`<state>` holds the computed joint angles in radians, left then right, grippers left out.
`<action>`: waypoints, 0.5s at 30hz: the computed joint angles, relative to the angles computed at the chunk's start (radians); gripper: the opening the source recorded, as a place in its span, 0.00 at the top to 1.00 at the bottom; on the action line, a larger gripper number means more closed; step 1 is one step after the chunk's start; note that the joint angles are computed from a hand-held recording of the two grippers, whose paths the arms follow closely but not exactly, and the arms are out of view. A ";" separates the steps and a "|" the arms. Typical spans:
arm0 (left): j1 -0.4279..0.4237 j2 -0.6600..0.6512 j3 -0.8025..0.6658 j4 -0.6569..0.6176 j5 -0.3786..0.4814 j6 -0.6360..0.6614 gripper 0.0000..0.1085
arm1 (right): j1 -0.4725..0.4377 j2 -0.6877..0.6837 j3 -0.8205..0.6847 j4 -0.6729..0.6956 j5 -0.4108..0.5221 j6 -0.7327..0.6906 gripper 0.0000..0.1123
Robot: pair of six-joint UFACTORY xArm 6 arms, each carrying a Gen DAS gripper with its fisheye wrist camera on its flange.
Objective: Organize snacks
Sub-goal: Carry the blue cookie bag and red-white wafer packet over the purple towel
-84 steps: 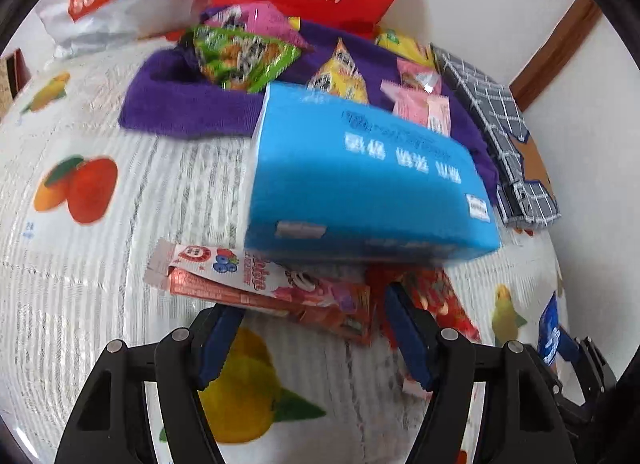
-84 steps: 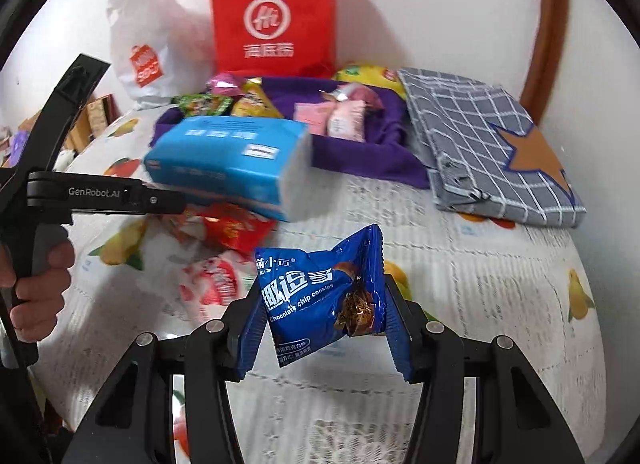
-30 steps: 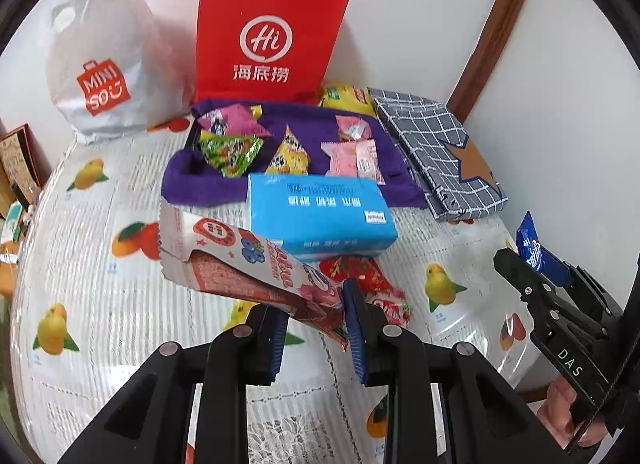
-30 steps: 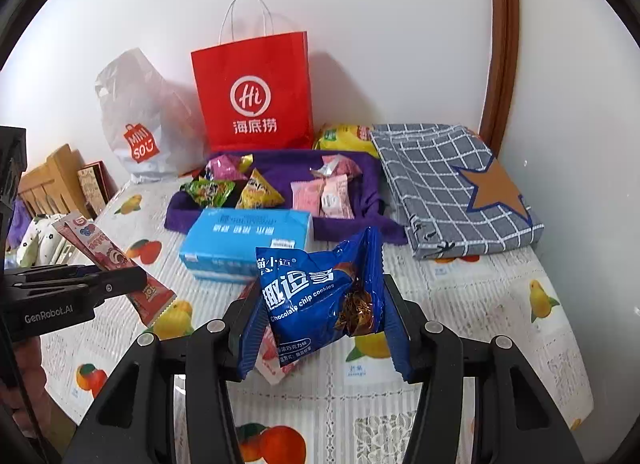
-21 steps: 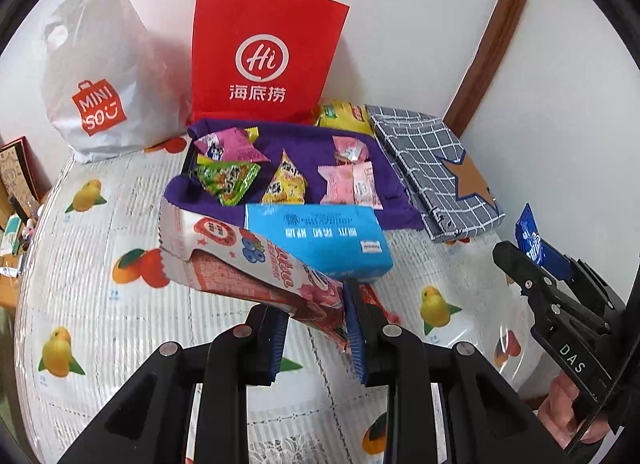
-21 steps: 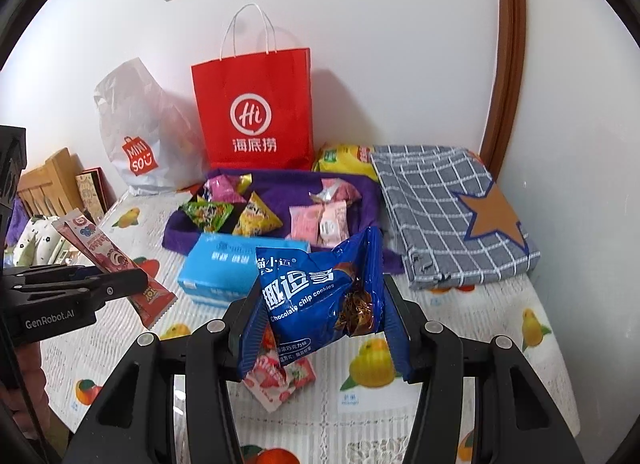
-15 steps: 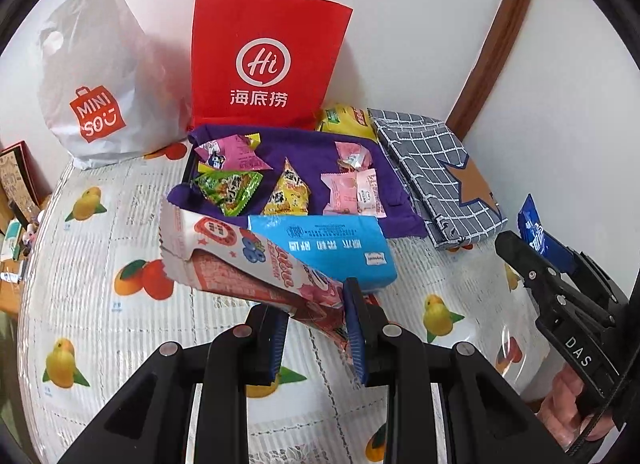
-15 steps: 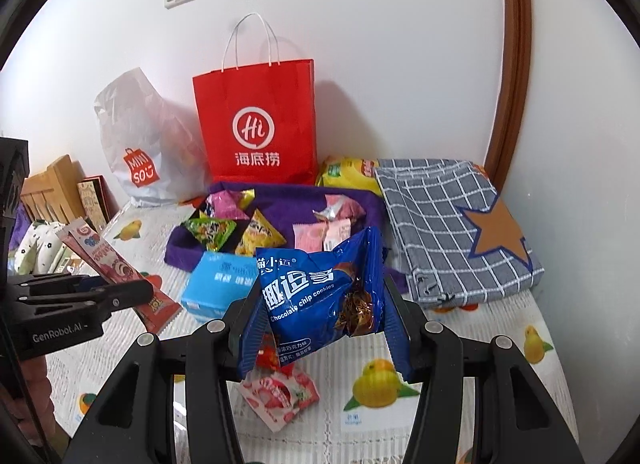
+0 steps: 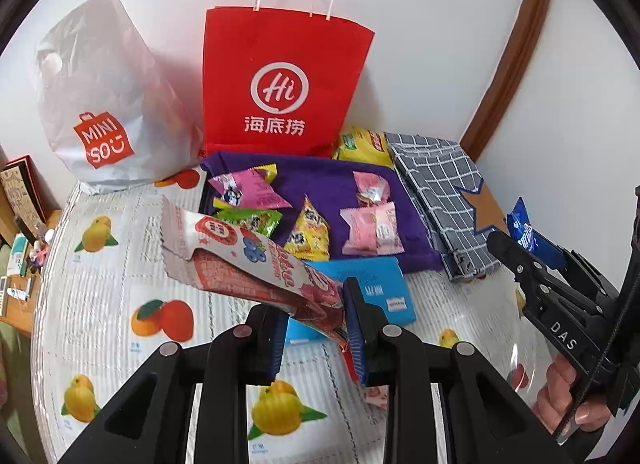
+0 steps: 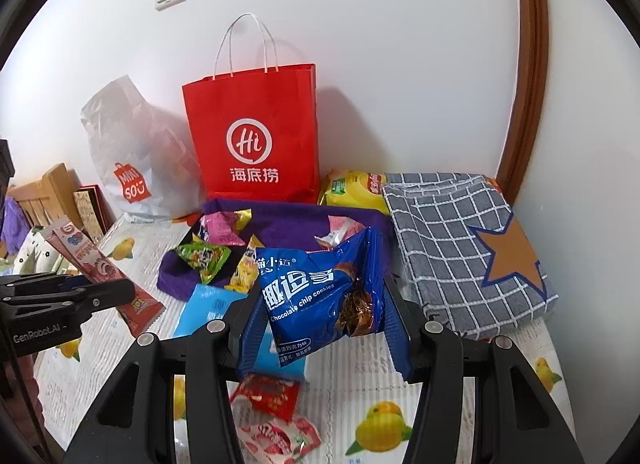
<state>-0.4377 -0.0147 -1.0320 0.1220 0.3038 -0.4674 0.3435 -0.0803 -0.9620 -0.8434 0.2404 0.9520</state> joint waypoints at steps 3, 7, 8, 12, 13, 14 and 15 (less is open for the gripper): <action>0.013 0.019 -0.021 -0.002 -0.001 0.004 0.76 | 0.000 0.047 -0.055 0.000 0.004 -0.018 0.53; 0.031 0.048 -0.054 -0.012 -0.002 0.017 0.76 | 0.003 0.104 -0.122 0.028 0.006 -0.061 0.53; 0.035 0.054 -0.062 -0.009 -0.002 0.017 0.76 | 0.004 0.116 -0.139 0.029 0.009 -0.066 0.53; 0.054 0.090 -0.111 -0.012 0.005 0.026 0.76 | 0.001 0.180 -0.217 0.069 0.012 -0.105 0.53; 0.059 0.100 -0.127 -0.019 0.007 0.033 0.76 | -0.001 0.195 -0.234 0.083 0.011 -0.119 0.53; 0.063 0.110 -0.141 -0.020 0.007 0.037 0.76 | -0.002 0.205 -0.246 0.089 0.011 -0.125 0.53; 0.068 0.127 -0.164 -0.019 0.012 0.042 0.77 | -0.004 0.224 -0.267 0.098 0.013 -0.136 0.53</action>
